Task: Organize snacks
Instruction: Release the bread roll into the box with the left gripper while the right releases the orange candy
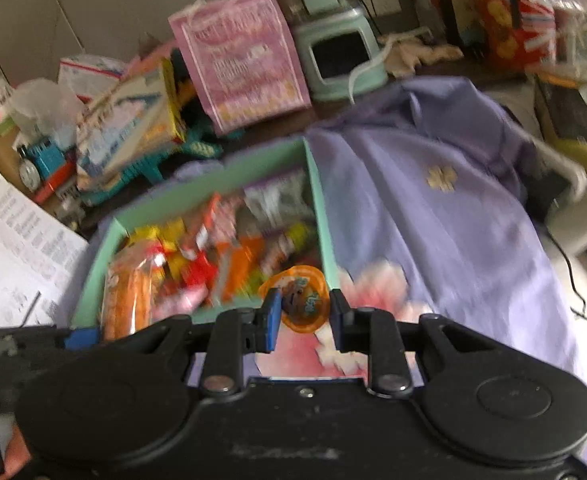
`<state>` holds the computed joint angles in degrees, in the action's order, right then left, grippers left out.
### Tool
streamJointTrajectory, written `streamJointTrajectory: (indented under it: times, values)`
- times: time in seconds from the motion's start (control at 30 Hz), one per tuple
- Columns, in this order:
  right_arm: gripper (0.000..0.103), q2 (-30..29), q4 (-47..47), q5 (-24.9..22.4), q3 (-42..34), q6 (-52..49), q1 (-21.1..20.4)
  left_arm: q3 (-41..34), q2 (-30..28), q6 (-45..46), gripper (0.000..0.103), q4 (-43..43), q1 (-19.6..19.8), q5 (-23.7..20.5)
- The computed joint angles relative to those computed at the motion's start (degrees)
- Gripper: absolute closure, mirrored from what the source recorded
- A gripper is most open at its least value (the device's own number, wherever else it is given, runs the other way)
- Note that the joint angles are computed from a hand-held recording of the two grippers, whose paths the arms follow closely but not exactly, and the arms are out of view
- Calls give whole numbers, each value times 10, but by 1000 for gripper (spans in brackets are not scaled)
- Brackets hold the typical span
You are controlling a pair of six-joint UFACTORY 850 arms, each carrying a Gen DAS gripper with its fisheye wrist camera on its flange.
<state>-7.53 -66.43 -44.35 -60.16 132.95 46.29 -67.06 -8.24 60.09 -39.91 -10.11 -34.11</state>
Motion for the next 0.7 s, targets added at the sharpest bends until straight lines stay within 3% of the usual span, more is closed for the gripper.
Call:
streamJointTrajectory:
  times: [0.33,0.7]
  values:
    - [78,-57,-11,48,-95,-73,-76,-202,-144,-98,64,69,-21,-16]
    - [76,-127,27,100,-157,-134,-117,-314,-239,-146,63,116,-45,-40]
